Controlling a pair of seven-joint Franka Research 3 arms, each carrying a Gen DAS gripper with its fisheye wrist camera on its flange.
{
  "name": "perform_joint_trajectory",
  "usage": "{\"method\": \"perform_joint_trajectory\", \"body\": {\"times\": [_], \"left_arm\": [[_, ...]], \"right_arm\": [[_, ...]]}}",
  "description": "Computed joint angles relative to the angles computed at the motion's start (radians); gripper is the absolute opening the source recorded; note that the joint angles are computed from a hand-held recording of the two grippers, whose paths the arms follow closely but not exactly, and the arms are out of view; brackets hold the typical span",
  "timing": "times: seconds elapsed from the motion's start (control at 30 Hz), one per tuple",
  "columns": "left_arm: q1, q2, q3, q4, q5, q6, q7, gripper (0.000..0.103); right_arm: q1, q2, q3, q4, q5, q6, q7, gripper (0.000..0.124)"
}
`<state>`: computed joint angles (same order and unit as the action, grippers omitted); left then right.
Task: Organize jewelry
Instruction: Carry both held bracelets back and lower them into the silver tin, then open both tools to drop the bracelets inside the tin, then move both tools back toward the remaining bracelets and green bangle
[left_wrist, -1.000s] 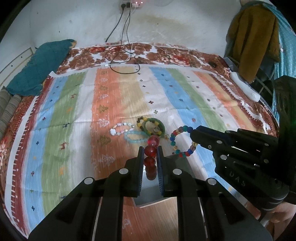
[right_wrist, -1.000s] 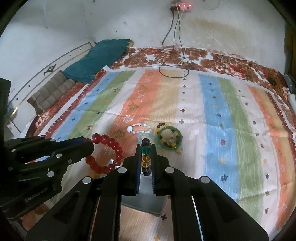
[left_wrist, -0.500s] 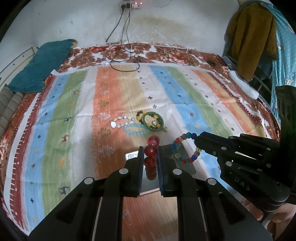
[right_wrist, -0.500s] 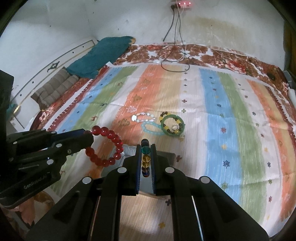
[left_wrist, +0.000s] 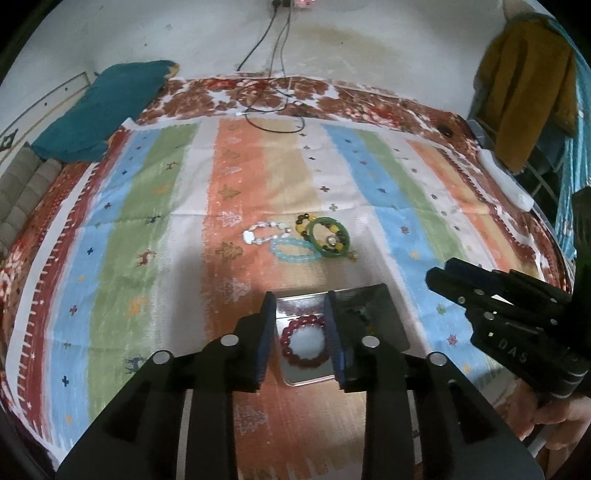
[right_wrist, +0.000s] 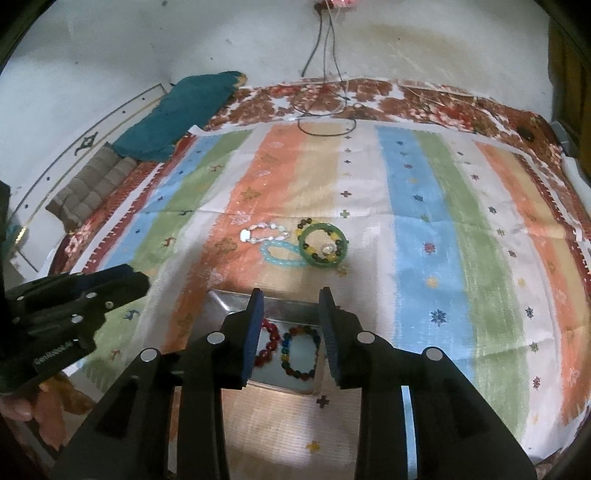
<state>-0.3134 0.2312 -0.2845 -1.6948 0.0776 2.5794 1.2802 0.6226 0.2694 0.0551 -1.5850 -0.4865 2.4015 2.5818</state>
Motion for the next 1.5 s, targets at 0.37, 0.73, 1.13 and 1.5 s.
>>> {"method": "perform_joint_trajectory", "body": {"times": [0.37,0.73,1.13,1.5], "left_arm": [[-0.008,0.061,0.028,0.084,0.070,-0.058,-0.075,0.055],[-0.043,0.198,0.062,0.283,0.177,-0.194,-0.145,0.072],[-0.073,0.333,0.084,0.480,0.212,-0.298,-0.138,0.075],[-0.113,0.479,0.111,0.703,0.219,-0.406,-0.104,0.075]], "right_arm": [[-0.022,0.056,-0.014,0.073,0.058,-0.062,-0.035,0.053],[-0.022,0.135,-0.040,0.182,0.118,-0.130,-0.108,0.068],[-0.038,0.218,-0.062,0.287,0.176,-0.188,-0.164,0.073],[-0.044,0.287,-0.077,0.379,0.209,-0.216,-0.226,0.073]]}}
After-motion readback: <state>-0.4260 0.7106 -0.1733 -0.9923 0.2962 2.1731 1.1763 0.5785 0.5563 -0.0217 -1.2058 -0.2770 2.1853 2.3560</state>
